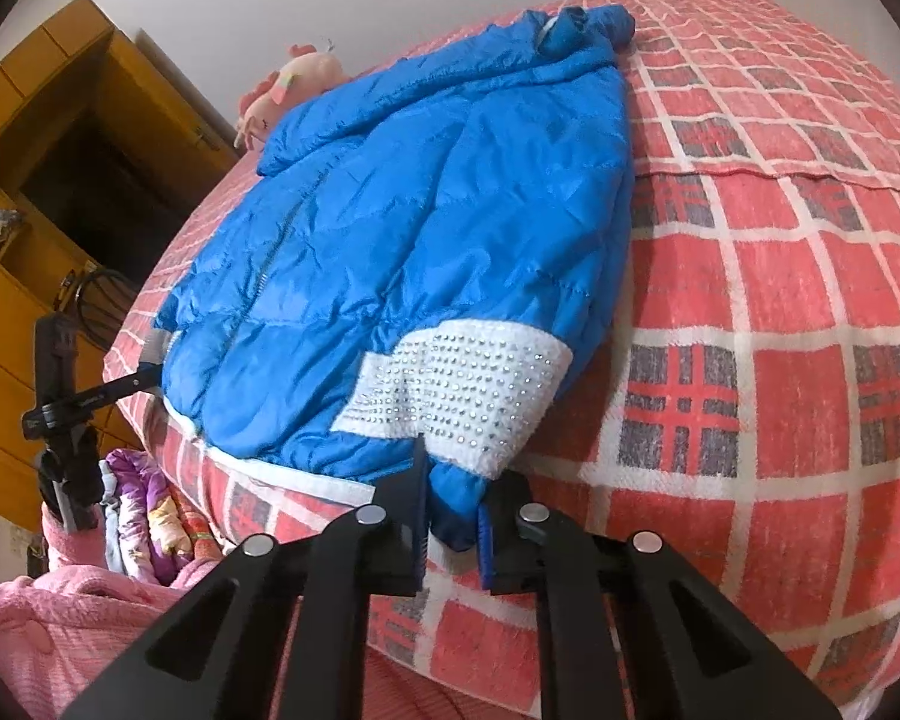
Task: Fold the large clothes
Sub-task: 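Grasp the white-banded hem with both grippers, then lift the hem with both grippers and fold it toward the collar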
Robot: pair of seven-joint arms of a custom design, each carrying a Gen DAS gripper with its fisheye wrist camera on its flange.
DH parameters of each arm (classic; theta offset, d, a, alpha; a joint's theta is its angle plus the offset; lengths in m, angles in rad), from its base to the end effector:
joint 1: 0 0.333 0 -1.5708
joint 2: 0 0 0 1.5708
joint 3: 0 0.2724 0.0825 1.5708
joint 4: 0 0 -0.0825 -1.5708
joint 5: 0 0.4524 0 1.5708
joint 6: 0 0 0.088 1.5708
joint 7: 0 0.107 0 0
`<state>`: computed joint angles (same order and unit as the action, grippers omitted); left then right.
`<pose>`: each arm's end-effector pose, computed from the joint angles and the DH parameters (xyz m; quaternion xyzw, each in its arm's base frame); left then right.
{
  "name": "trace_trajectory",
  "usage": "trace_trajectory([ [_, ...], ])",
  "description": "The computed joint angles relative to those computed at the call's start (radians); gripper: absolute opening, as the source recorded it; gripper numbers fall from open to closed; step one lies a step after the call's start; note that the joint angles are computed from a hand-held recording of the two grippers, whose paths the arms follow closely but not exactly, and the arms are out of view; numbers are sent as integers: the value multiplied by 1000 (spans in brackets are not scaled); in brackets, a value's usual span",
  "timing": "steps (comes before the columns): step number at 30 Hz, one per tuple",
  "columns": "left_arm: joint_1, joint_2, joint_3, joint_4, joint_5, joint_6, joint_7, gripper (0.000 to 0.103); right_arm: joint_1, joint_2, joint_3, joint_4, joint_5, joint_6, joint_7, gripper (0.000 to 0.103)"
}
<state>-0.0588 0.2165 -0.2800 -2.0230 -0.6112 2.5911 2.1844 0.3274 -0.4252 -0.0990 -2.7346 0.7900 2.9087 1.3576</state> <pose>0.6294 -0.2081 0.2976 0.5043 -0.8164 0.2811 0.0064 0.4704 0.0698 0.3169 -0.5646 0.7521 -0.0326 0.3383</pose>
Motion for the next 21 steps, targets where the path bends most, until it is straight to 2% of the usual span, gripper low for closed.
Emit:
trace_trajectory([
  [2, 10, 1, -6, -3, -39, -3, 16, 16, 29, -5, -27, -5, 47, 13, -30, 12],
  [7, 11, -37, -11, -32, -113, 20, 71, 11, 42, -51, -32, -26, 70, 50, -67, 10],
  [11, 23, -66, -9, -19, -276, -29, 191, 9, 73, -98, -73, -26, 96, 62, -124, 9],
  [14, 11, -80, 4, 3, -355, -45, 257, 8, 86, -118, -92, -4, 105, 72, -165, 8],
  [19, -19, -74, 15, 68, -405, -15, 321, 8, 75, -125, -91, 40, 81, 94, -188, 8],
  [21, -22, -60, 15, 105, -426, -9, 339, 8, 84, -116, -117, 75, 87, 95, -214, 8],
])
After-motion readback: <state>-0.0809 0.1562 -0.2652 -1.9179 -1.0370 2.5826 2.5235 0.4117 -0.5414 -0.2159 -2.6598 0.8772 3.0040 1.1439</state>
